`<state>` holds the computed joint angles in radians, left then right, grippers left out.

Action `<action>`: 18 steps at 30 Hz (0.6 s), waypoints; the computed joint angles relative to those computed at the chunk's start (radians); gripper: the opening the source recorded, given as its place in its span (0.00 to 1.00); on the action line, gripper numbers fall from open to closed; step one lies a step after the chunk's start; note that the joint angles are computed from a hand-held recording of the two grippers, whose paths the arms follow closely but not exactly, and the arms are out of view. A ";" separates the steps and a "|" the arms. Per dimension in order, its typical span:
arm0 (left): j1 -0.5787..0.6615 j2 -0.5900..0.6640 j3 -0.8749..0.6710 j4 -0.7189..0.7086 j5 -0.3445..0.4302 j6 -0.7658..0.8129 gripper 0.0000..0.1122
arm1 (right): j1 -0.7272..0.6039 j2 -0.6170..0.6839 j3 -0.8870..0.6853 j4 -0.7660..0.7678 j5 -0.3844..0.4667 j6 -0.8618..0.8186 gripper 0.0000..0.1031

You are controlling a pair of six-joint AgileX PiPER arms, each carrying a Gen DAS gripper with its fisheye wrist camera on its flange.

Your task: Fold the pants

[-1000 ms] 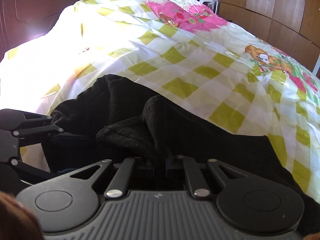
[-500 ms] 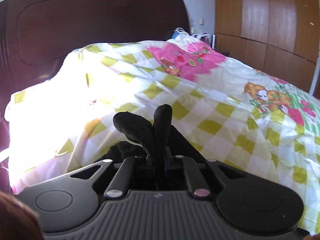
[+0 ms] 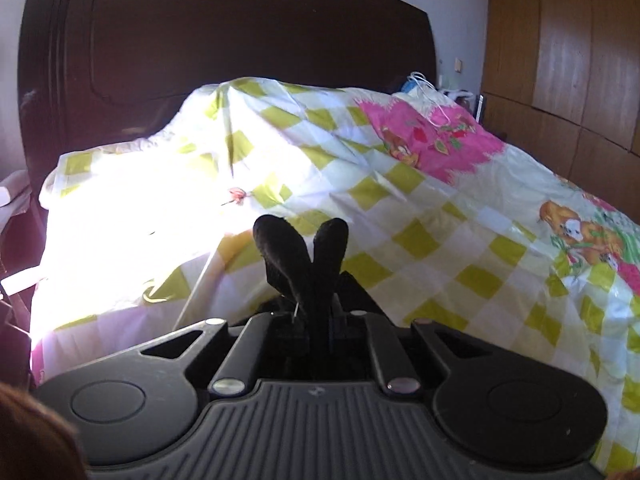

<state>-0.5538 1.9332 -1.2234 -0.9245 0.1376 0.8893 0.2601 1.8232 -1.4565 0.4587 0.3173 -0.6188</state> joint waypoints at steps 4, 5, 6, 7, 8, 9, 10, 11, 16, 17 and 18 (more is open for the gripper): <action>0.004 -0.020 0.024 -0.123 -0.002 0.105 0.50 | 0.032 0.024 0.035 0.178 0.050 -0.265 0.07; 0.005 -0.029 0.037 -0.153 0.000 0.132 0.50 | 0.033 0.042 0.034 0.189 0.072 -0.284 0.07; 0.011 -0.030 0.041 -0.185 0.006 0.166 0.50 | 0.024 0.061 0.030 0.230 0.107 -0.316 0.08; 0.011 -0.040 0.054 -0.185 0.009 0.165 0.50 | 0.016 0.082 0.011 0.231 0.152 -0.313 0.08; 0.011 -0.052 0.067 -0.166 0.013 0.146 0.50 | 0.017 0.099 -0.006 0.192 0.179 -0.283 0.08; 0.010 -0.065 0.078 -0.116 0.018 0.097 0.51 | 0.016 0.105 -0.008 0.184 0.189 -0.284 0.10; 0.010 -0.081 0.092 -0.058 0.027 0.041 0.51 | 0.011 0.107 -0.012 0.193 0.209 -0.299 0.13; 0.010 -0.100 0.108 -0.025 0.036 0.011 0.51 | 0.004 0.109 -0.022 0.197 0.241 -0.307 0.15; 0.019 -0.217 0.172 0.220 0.079 -0.238 0.51 | -0.087 0.033 0.021 0.350 0.366 -0.358 0.17; 0.024 -0.237 0.177 0.266 0.084 -0.280 0.51 | -0.113 0.006 0.036 0.377 0.394 -0.360 0.17; 0.022 -0.256 0.177 0.330 0.085 -0.341 0.51 | -0.143 -0.032 0.066 0.410 0.405 -0.374 0.17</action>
